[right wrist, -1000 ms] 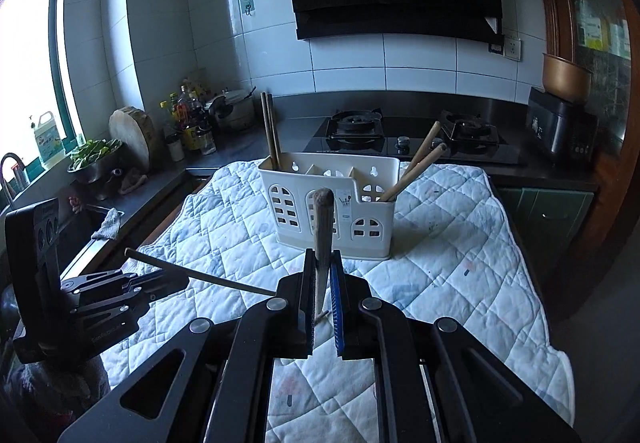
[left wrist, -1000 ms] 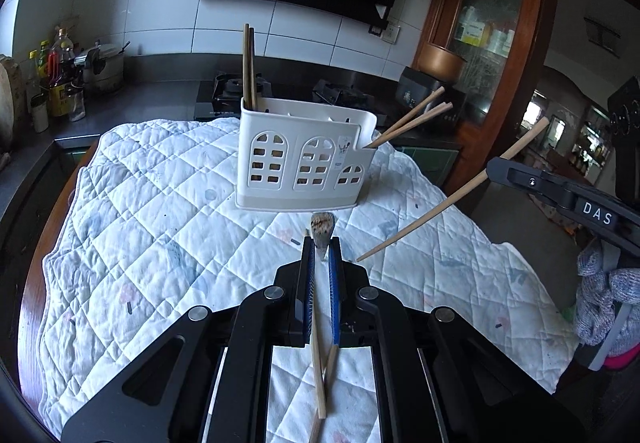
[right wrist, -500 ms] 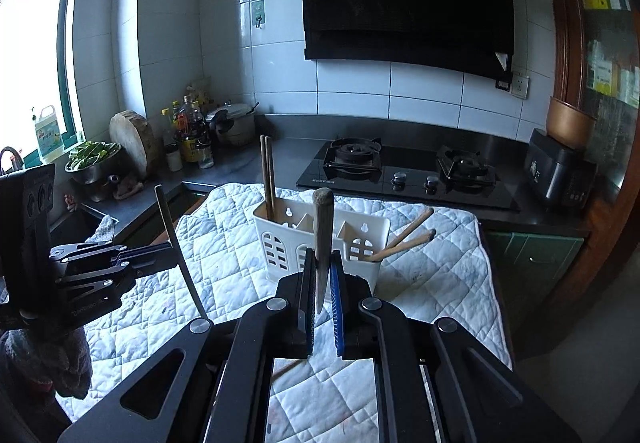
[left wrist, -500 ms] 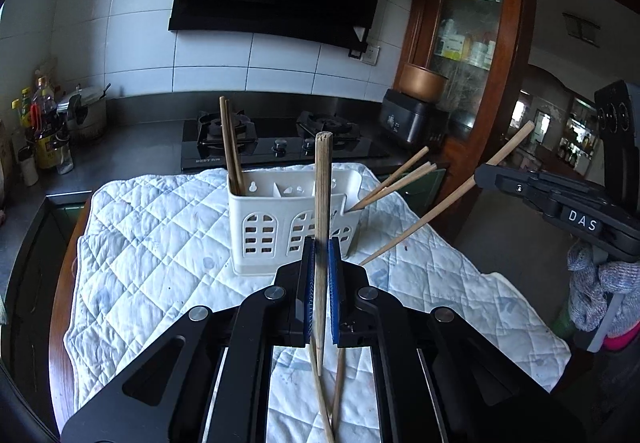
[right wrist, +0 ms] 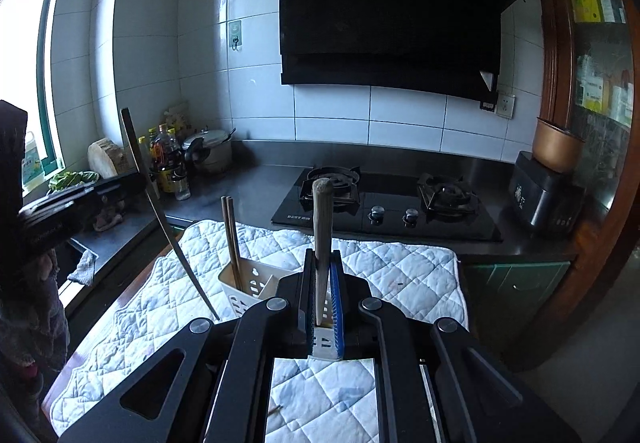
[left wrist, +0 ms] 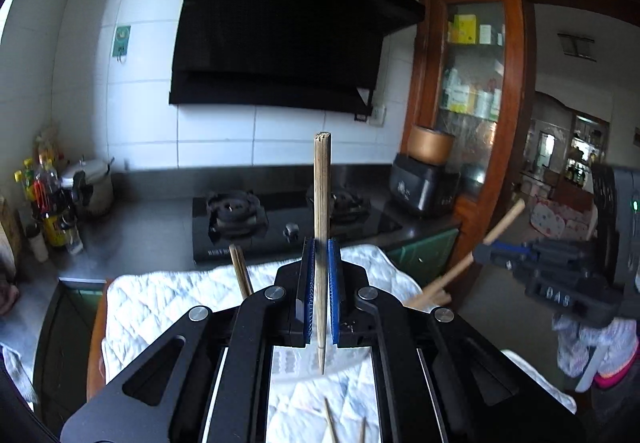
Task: Organize utensils
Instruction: 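Carry both chopsticks up into the white holder and open both tools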
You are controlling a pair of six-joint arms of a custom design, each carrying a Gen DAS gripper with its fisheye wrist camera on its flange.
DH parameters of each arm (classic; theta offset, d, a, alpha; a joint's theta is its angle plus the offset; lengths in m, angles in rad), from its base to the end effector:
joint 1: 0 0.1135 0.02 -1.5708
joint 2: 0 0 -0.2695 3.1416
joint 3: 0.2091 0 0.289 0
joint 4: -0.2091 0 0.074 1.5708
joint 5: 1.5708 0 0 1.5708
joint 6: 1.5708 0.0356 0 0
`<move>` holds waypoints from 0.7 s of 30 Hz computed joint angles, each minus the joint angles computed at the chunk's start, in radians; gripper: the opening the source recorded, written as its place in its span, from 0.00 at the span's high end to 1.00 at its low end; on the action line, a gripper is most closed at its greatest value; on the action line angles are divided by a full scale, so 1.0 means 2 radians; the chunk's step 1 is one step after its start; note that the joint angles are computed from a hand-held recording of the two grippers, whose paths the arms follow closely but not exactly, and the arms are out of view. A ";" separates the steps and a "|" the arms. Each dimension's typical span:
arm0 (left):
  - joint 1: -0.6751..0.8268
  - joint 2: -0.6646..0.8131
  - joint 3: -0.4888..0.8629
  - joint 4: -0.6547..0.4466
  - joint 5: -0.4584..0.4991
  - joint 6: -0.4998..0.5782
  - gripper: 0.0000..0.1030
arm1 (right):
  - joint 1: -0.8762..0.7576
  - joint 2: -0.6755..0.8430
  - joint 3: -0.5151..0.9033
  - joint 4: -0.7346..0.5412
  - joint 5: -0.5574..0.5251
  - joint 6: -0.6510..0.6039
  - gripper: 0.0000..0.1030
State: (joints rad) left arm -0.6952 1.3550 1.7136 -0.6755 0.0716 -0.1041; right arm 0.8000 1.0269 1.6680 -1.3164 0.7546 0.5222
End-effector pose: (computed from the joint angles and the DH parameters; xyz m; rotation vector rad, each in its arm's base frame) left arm 0.2364 -0.2005 0.4980 0.6110 1.8346 -0.6087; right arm 0.1215 0.0901 0.4988 0.1005 2.0414 -0.0360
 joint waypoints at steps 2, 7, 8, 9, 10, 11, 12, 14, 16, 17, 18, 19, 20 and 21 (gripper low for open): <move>0.001 0.024 0.023 0.009 -0.012 0.000 0.95 | -0.032 0.000 -0.008 0.022 -0.025 -0.022 0.93; 0.011 0.071 0.048 0.021 -0.020 -0.015 0.95 | -0.099 -0.006 -0.046 0.069 -0.088 -0.055 0.93; 0.015 0.077 0.046 0.023 -0.018 -0.019 0.95 | -0.108 -0.007 -0.055 0.077 -0.099 -0.058 0.93; 0.019 0.082 0.041 0.027 -0.017 -0.024 0.95 | -0.119 -0.008 -0.064 0.086 -0.110 -0.061 0.93; 0.023 0.086 0.037 0.031 -0.013 -0.027 0.95 | -0.127 -0.012 -0.075 0.094 -0.120 -0.064 0.93; 0.027 0.089 0.032 0.035 -0.011 -0.031 0.95 | -0.135 -0.013 -0.084 0.102 -0.130 -0.066 0.93; 0.031 0.091 0.024 0.039 -0.008 -0.035 0.95 | -0.139 -0.014 -0.092 0.108 -0.136 -0.066 0.93; 0.038 0.096 0.014 0.042 -0.002 -0.039 0.95 | -0.144 -0.012 -0.105 0.114 -0.145 -0.065 0.93; 0.043 0.096 0.001 0.046 0.007 -0.037 0.95 | -0.143 -0.009 -0.113 0.117 -0.148 -0.062 0.93; 0.044 0.097 -0.002 0.044 0.006 -0.035 0.95 | -0.145 -0.009 -0.119 0.120 -0.152 -0.061 0.93; 0.045 0.098 -0.005 0.041 0.011 -0.034 0.95 | -0.147 -0.008 -0.123 0.122 -0.156 -0.059 0.93; 0.048 0.099 -0.008 0.041 0.019 -0.034 0.94 | -0.150 -0.008 -0.129 0.125 -0.160 -0.057 0.93; 0.049 0.099 -0.012 0.040 0.021 -0.033 0.94 | -0.151 -0.007 -0.134 0.126 -0.163 -0.055 0.93; 0.050 0.097 -0.018 0.042 0.021 -0.031 0.94 | -0.150 -0.006 -0.138 0.128 -0.162 -0.054 0.93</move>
